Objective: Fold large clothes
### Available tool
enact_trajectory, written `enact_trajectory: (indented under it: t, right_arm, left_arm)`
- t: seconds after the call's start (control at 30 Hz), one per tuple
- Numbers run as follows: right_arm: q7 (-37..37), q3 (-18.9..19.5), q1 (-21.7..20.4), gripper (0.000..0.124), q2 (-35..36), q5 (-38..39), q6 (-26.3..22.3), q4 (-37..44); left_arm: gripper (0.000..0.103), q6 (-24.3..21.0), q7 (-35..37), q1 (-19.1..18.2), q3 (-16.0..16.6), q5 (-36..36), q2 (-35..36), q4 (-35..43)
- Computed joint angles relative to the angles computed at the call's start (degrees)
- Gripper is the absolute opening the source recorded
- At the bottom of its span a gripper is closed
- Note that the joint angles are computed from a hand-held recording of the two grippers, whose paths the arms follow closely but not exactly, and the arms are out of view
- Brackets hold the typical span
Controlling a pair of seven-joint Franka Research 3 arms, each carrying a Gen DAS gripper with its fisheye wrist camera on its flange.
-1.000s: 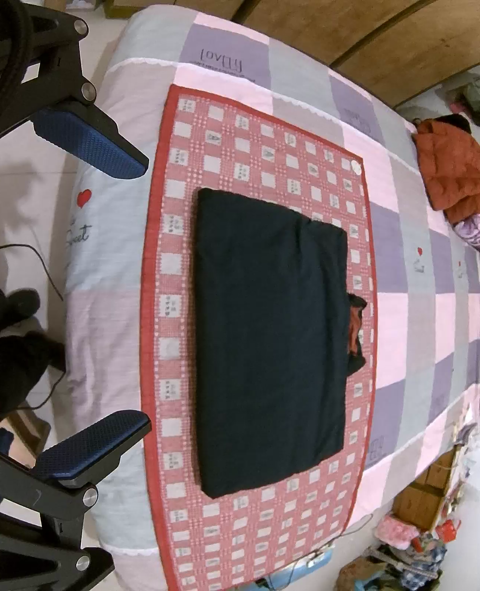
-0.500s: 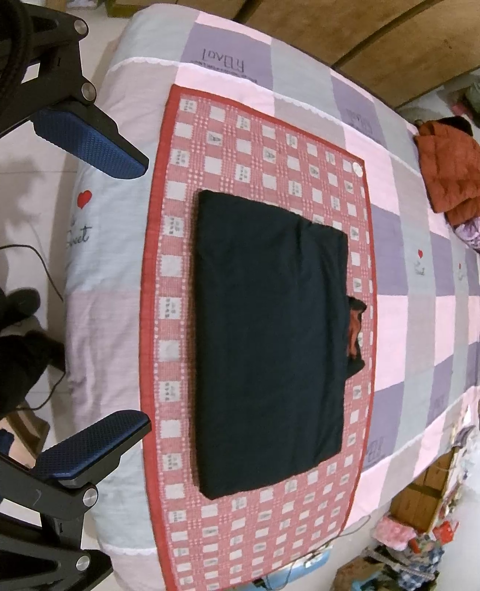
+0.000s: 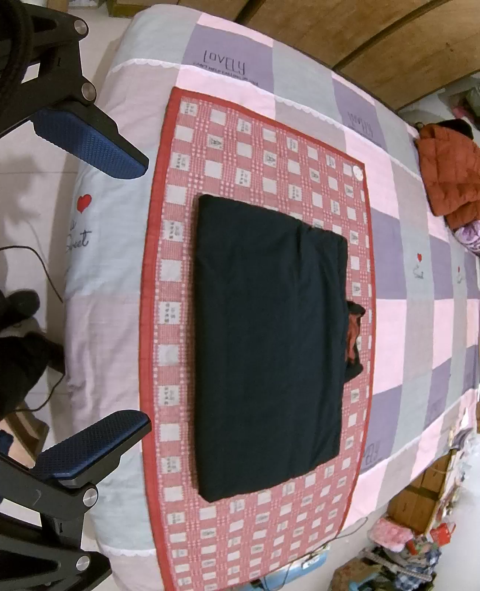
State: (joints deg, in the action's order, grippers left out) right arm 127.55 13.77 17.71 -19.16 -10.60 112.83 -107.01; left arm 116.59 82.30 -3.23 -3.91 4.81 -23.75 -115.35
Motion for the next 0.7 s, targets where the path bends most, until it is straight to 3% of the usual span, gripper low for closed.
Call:
enact_trajectory:
  t: [0.7]
  right_arm:
    - [-0.64,-0.15,-0.2,0.103,-0.37,0.28,-0.04,-0.3]
  left_arm:
    - [0.103,0.32,-0.12,0.09,-0.05,0.36,-0.03,-0.29]
